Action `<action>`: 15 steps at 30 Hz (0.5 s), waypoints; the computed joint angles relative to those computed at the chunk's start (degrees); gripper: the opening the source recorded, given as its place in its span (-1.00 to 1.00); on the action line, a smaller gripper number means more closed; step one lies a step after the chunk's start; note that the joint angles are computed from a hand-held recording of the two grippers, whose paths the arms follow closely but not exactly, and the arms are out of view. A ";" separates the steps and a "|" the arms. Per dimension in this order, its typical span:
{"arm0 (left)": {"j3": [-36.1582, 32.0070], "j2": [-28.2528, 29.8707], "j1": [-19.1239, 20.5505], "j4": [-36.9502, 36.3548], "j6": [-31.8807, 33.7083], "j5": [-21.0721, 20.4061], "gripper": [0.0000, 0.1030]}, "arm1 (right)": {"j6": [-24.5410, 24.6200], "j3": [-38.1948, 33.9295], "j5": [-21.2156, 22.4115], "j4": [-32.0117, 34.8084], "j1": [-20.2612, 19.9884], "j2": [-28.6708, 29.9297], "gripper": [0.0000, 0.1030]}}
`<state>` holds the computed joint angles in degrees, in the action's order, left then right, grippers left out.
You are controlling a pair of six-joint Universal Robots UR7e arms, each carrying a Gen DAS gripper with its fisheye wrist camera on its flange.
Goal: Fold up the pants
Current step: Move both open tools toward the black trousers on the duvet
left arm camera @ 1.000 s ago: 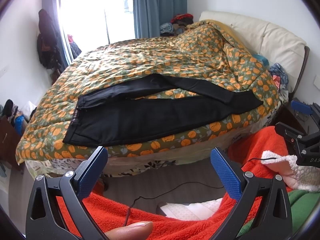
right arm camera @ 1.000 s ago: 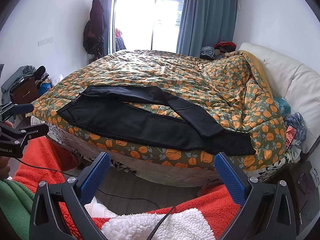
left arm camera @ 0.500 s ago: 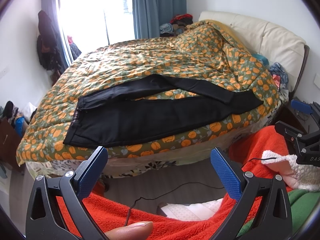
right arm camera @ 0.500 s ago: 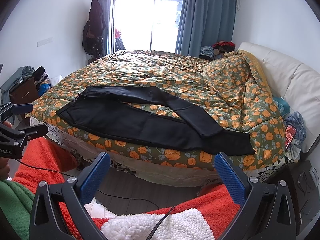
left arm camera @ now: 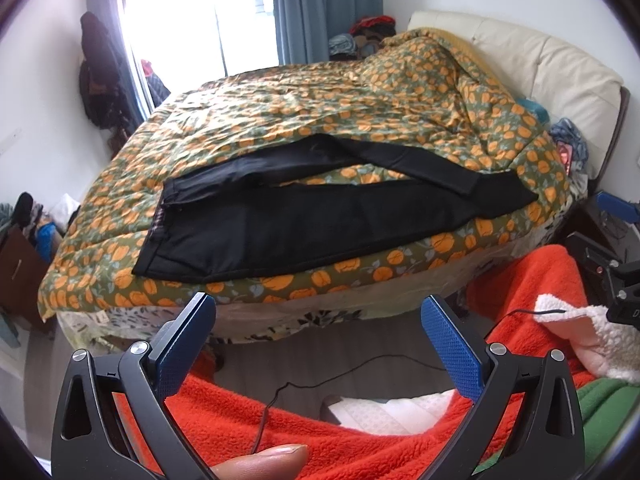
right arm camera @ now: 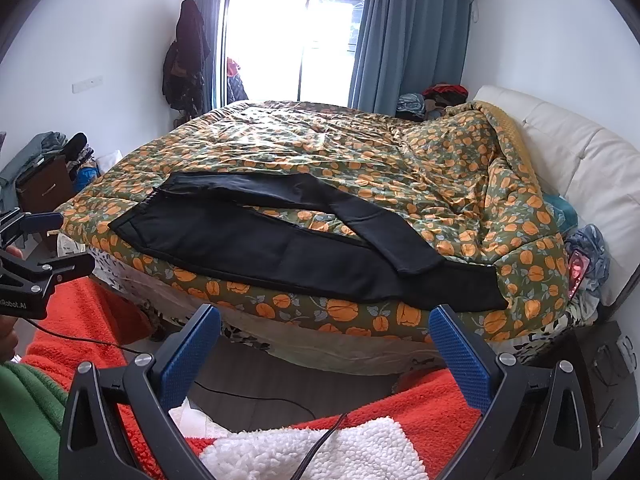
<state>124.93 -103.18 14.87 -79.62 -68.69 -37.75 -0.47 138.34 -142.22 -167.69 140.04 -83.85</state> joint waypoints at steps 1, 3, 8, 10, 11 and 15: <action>-0.21 0.16 0.50 0.29 0.03 -0.12 0.99 | 0.28 -0.23 -0.42 0.24 0.01 0.26 0.99; -0.44 0.47 0.53 1.50 -0.83 -0.33 0.99 | 1.04 -0.38 -1.31 0.69 -0.29 0.55 0.99; -0.74 1.00 0.56 3.61 -2.71 -0.76 0.99 | 0.20 -1.33 -3.27 -0.25 -1.64 2.93 0.99; -0.88 1.48 0.69 4.36 -3.66 -1.09 0.99 | -1.98 -1.32 -5.79 -4.65 -2.29 5.43 0.99; -0.97 1.53 0.99 4.59 -3.85 -1.26 0.99 | -2.16 -1.25 -6.52 -5.64 -2.60 6.08 0.99; -1.28 2.00 1.83 5.26 -5.17 -2.27 0.99 | -1.53 -1.48 -5.22 -4.60 -3.43 5.85 0.99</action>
